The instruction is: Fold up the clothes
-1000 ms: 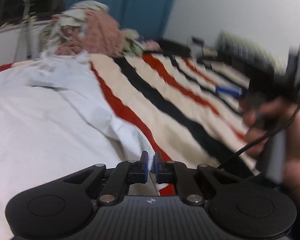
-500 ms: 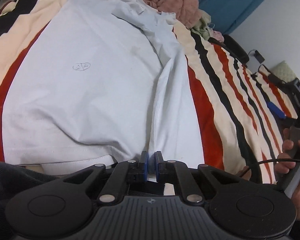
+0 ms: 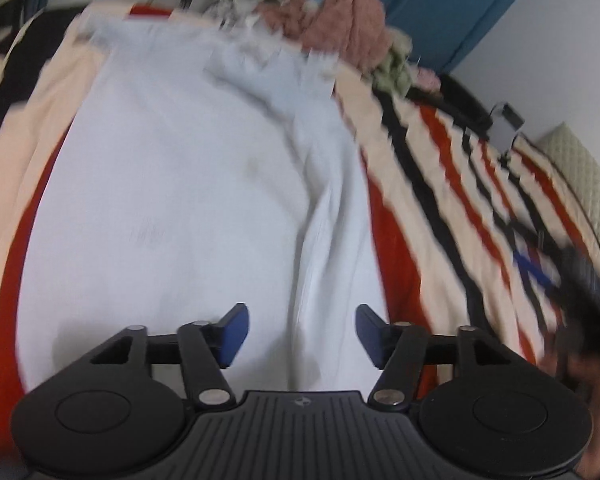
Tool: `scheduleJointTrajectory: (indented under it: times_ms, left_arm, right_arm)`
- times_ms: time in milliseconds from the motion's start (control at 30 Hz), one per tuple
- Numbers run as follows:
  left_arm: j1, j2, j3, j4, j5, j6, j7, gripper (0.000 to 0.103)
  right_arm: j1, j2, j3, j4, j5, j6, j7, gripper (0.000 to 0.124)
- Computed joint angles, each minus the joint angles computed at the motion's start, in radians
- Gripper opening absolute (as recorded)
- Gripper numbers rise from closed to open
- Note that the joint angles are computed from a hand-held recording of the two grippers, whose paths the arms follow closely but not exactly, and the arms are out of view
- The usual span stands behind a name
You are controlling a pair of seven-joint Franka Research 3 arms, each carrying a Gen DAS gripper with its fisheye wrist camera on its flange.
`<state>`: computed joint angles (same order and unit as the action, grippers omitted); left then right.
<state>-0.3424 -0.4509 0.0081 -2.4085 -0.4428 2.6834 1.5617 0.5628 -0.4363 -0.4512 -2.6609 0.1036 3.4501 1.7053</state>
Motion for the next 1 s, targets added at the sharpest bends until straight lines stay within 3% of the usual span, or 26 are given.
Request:
scheduleJointTrajectory:
  times_ms: [67,167,300,400,533,667,700,767,833,933,1000]
  left_arm:
    - [0.006,0.135,-0.001,0.116,-0.005,0.039,-0.004,0.068]
    - [0.065,0.33,-0.058,0.292,0.044,0.09,-0.084,0.068]
    - [0.137,0.544,-0.106,0.488,0.342,0.173,-0.343,0.068]
    - [0.15,0.678,-0.105,0.624,0.446,0.175,-0.456,0.068]
    - [0.126,0.835,-0.07,0.787,0.584,0.195,-0.619,0.066]
    - [0.187,0.935,-0.133,0.887,0.586,0.21,-0.638,0.061]
    - [0.184,0.96,-0.127,0.919,0.606,0.196,-0.645,0.058]
    - [0.177,1.011,-0.117,0.987,0.642,0.165,-0.654,0.043]
    - [0.169,1.057,-0.109,1.06,0.683,0.111,-0.635,0.006]
    - [0.114,1.103,-0.031,1.132,0.798,0.081,-0.669,0.003]
    - [0.075,1.112,0.029,1.144,0.888,0.103,-0.726,0.003]
  right_arm:
    - [-0.001,0.005,0.002,0.003,-0.002,-0.007,-0.003,0.09]
    - [-0.012,0.02,0.014,0.01,0.008,-0.019,-0.007,0.09]
    - [-0.017,0.061,0.021,0.035,0.031,-0.042,-0.002,0.09]
    - [-0.002,0.098,0.011,0.061,0.04,-0.057,0.002,0.09]
    - [0.085,0.139,-0.074,0.094,0.033,-0.066,0.023,0.09]
    - [0.194,0.182,-0.178,0.134,0.015,-0.088,0.05,0.09]
    - [0.229,0.188,-0.211,0.143,0.011,-0.093,0.051,0.09]
    - [0.301,0.198,-0.275,0.158,0.008,-0.1,0.043,0.09]
    - [0.334,0.215,-0.303,0.172,0.015,-0.102,0.029,0.09]
    - [0.346,0.24,-0.312,0.188,0.032,-0.112,0.021,0.09]
    - [0.379,0.248,-0.344,0.195,0.045,-0.116,0.017,0.09]
